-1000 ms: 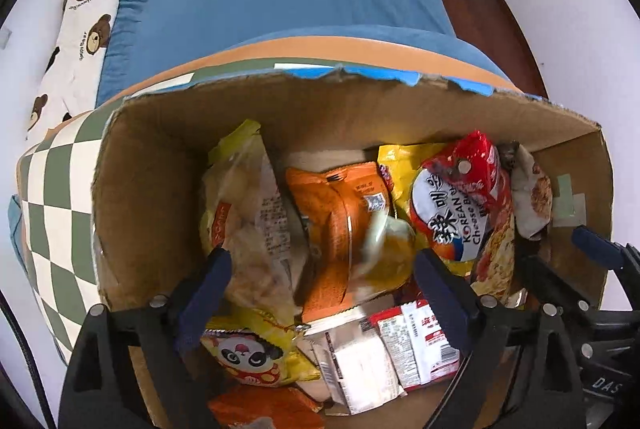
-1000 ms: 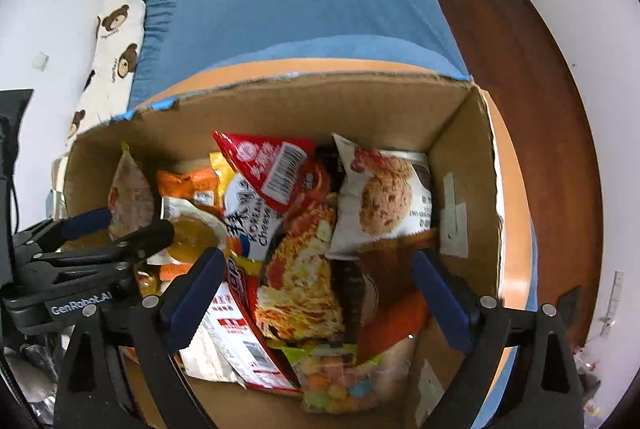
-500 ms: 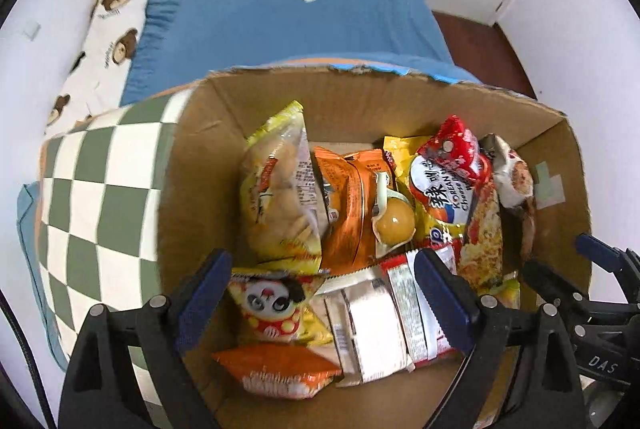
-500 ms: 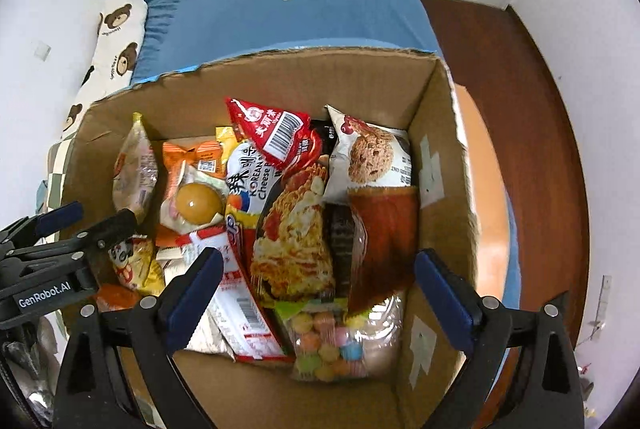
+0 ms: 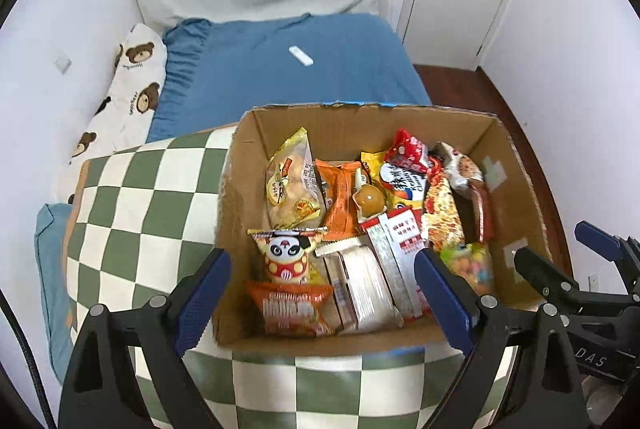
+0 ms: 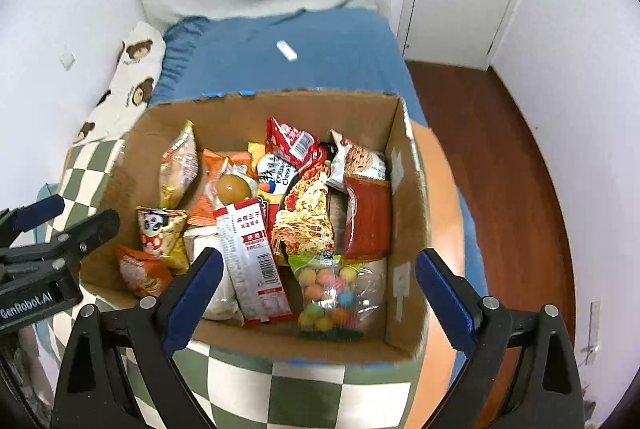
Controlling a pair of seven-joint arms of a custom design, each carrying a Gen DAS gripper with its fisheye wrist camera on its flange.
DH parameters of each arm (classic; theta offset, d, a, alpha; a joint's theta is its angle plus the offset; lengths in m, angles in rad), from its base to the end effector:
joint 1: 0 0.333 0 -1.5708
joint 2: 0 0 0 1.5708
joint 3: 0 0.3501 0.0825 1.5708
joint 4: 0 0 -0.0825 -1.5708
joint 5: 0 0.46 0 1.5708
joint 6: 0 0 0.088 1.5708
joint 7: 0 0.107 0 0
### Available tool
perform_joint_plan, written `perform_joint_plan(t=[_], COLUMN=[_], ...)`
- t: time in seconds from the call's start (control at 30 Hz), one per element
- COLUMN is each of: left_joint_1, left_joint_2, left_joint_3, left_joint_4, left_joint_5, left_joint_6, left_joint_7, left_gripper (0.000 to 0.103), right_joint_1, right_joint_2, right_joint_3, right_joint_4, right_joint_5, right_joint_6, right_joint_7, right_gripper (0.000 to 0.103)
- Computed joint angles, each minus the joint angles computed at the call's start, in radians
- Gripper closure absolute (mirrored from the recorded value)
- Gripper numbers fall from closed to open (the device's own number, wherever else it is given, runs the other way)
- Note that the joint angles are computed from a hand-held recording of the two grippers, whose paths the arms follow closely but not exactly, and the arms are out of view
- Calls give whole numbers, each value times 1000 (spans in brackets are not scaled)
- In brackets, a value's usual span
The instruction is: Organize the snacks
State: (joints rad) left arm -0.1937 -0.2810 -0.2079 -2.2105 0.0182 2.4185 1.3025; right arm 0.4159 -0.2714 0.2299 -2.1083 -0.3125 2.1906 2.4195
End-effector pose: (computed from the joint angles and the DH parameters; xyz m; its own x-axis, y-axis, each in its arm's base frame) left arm 0.5226 -0.2305 0.5513 -0.1619 -0.9855 0.0512 -0.8766 0.1198 -0.4661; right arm 0.4579 0.3443 0.5791 -0.0637 -0.9979 0.0076 -0.8839 0.0529 -0.4646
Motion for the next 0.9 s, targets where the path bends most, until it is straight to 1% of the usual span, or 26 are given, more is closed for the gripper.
perform_joint_plan(t=[0.07,0.17,0.4,0.47,0.6,0.8,0.9], left_joint_1=[-2,-4,-10,-21,-41,-35,-40], left_joint_2=[-51,-122,-283,-332,-424,-578,-640], left_joint_3=[-1,-6,-15,-10,0,-26,-32], left_joint_4=[-39,-89,-178,-203,-244,-311,-330], left_joint_5=[-2,2,21,17,0,18,28], left_joint_6=[24,52,83,86,59,14,-8], left_joint_7=[-9,-27,-53,-46,-34,-65,-73], left_gripper=[9,9,9,9,9,9,9], right_joint_1=[3,5,17,16,23,21,21], right_joint_2=[-34,-72,-182,-206,-280,-392,-426], right_joint_3=[16,37,76,89,120,182,211], right_joint_4=[-11,-22,-63,-68,-91,-109,-102], right_joint_5=[-24,-50,-64,-69,-71,-87,-94], right_joint_6=[-4,-12,-23,-28,-37,-75,-100], right_joint_7=[27,55,104,108,132,172,178], right_gripper=[1,1,1,1,1,1,0])
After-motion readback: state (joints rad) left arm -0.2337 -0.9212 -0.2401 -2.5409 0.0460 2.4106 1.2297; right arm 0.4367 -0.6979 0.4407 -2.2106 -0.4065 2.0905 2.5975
